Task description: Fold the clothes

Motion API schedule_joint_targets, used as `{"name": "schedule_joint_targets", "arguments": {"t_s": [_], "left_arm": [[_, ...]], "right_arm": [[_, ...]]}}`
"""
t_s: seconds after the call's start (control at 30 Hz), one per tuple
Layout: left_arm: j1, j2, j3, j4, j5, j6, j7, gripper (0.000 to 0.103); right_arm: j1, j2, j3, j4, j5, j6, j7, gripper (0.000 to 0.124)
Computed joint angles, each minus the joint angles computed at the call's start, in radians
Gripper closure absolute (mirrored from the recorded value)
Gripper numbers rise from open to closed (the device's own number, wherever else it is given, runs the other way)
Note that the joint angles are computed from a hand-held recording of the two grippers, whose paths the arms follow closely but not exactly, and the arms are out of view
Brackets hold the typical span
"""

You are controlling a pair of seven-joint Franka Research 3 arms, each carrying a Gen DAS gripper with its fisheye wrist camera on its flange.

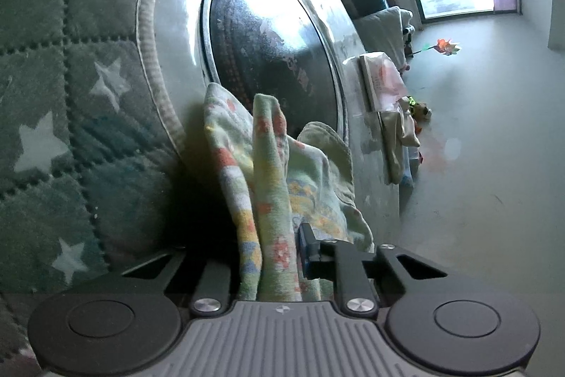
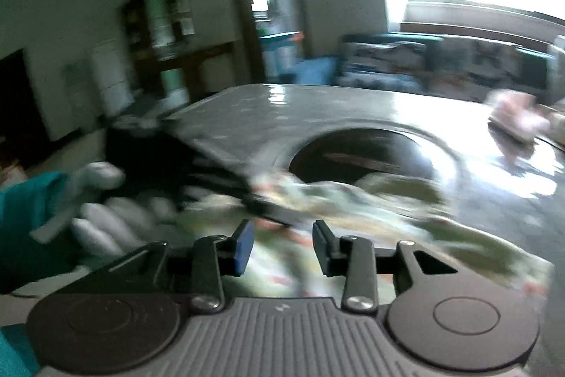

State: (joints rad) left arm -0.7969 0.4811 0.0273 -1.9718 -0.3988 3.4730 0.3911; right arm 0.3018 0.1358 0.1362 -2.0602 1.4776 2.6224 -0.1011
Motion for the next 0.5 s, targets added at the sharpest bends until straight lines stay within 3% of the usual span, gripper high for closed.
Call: {"name": "schedule_joint_targets", "arguments": {"t_s": [0.1,0.27,0.33,0.43,0.5], "left_arm": [[0.017,0.004,-0.019,-0.010,0.013,0.032,0.000,0.084],[0.036,-0.001,-0.045,-0.025,0.005,0.057,0.026,0.083],[0.022,-0.003,-0.033,-0.022,-0.014,0.049,0.049,0.082],[-0.016,-0.005,0.002,-0.013,-0.051,0.028,0.091,0.082],[-0.075,-0.004,0.061,0.002,-0.090,-0.003,0.130,0.082]], "right_arm": [[-0.006,0.030,-0.013,0.024,0.020,0.125,0.024,0.081],[-0.029,0.139,-0.020,0.103,-0.071,0.324,0.212,0.080],[-0.050,0.172,-0.009,0.121,-0.081,0.366,0.246,0.076],[-0.090,0.199,0.009,0.136,-0.114,0.349,0.333,0.070],[-0.117,0.220,0.048,0.159,-0.052,0.361,0.271,0.069]]}}
